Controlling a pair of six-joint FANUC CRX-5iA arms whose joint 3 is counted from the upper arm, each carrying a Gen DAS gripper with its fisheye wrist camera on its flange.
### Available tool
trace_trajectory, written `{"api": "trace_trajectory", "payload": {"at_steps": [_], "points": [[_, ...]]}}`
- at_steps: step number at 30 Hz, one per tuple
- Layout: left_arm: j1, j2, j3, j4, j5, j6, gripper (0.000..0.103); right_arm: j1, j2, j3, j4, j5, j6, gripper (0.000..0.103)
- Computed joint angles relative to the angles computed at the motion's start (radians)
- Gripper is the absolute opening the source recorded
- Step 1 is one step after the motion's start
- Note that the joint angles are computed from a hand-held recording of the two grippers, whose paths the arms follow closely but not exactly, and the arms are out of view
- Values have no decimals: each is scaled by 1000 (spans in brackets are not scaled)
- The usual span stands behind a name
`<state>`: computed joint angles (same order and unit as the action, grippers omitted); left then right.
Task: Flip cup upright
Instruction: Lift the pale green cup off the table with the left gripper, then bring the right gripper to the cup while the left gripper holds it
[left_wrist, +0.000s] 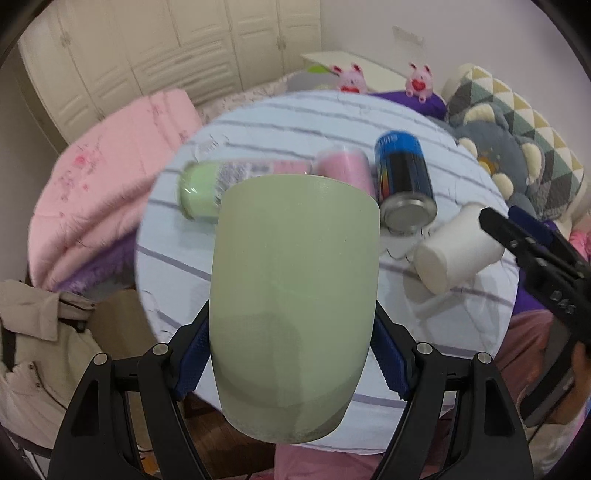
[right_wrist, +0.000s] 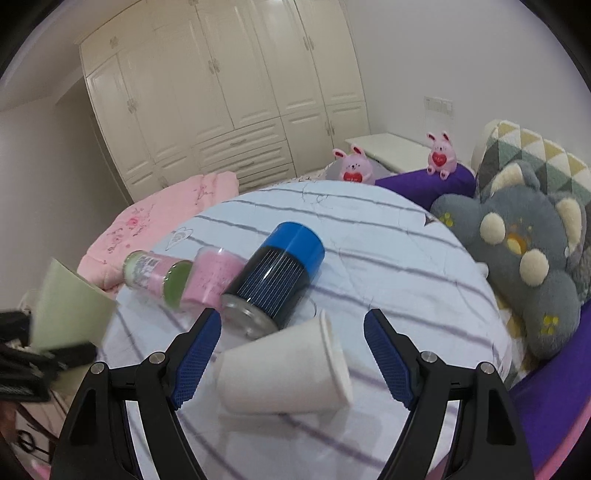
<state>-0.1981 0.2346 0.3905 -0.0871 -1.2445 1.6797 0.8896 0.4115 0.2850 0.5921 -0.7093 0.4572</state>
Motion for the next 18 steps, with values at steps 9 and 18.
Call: {"api": "trace_trajectory", "payload": {"at_steps": [9,18], "points": [[-15,60,-21,50,17,-25,79,18,12,49,-46,-85,4,81],[7,4,-121,103,119,-61,91,43,66,143,-53,-152,37,81]]}}
